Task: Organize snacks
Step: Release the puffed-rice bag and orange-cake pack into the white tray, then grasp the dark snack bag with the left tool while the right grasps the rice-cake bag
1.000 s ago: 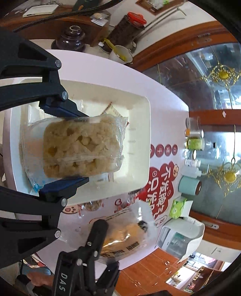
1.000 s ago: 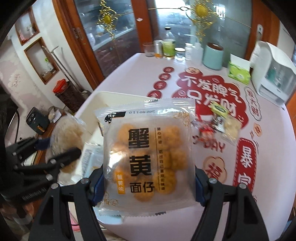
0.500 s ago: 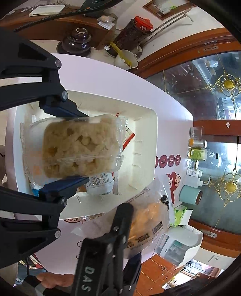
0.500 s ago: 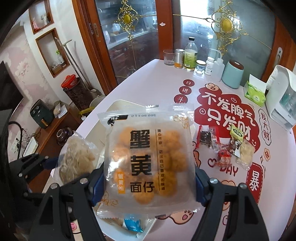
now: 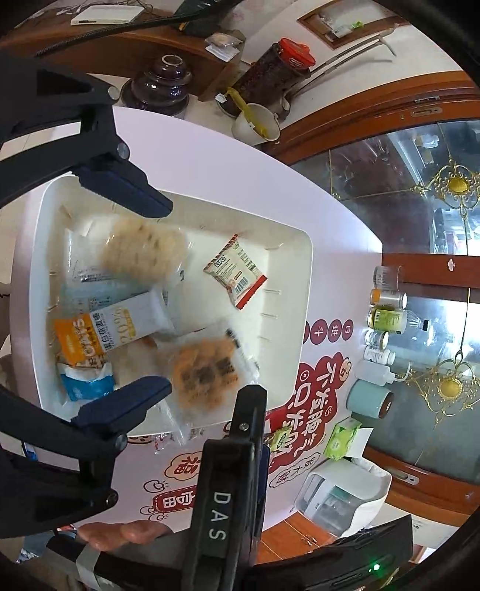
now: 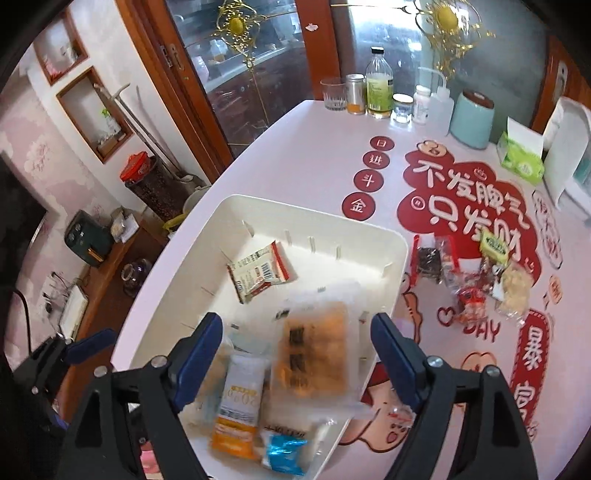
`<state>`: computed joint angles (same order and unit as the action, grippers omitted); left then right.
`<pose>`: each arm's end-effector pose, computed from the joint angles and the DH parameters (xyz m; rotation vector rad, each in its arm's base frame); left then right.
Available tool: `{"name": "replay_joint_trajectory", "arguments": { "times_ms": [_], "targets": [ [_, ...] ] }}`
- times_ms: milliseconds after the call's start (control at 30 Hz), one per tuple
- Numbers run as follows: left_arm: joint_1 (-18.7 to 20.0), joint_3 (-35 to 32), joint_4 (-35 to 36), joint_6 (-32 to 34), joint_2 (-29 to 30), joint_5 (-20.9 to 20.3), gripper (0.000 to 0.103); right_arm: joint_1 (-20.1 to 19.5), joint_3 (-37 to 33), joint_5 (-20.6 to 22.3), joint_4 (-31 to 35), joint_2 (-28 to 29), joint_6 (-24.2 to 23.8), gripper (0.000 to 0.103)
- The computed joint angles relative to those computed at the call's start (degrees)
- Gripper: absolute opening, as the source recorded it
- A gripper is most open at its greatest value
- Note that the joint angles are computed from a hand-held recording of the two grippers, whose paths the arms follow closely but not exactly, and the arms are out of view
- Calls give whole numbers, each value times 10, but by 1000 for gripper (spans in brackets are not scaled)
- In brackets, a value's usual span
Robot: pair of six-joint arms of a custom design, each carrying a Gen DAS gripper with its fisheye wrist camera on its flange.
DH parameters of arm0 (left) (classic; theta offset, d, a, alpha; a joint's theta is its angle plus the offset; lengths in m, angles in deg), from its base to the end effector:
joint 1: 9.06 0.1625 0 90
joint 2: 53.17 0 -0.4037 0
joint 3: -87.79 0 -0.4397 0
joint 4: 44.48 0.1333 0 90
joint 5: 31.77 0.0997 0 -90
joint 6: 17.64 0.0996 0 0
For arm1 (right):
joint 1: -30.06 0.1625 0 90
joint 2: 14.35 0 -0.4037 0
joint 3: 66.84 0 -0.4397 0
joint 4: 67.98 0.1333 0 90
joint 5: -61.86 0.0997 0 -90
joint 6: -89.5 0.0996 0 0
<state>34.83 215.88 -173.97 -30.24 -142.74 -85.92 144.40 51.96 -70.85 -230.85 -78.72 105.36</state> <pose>-0.1901 -0.4488 0.2133 0.7346 2.4643 -0.4267 0.2858 -0.4723 0.1309 0.0261 -2.4619 0.7047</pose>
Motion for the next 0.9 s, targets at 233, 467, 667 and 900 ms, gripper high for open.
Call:
{"name": "replay_joint_trajectory", "arguments": {
  "times_ms": [233,467,667,900],
  "targets": [
    [-5,4,13,-14,-5,7,87,5,9,2,5,-4,14,85],
    [-9,5,24,-23,-9,7,87,12,22,-4,14,-12,26,85],
    [-16,8,28,-22,-12,5,87,20,34,-17,27,-21,41,85],
    [-28,12,31,-20,-13,1,87,28,52,-26,34,-41,56,85]
  ]
}}
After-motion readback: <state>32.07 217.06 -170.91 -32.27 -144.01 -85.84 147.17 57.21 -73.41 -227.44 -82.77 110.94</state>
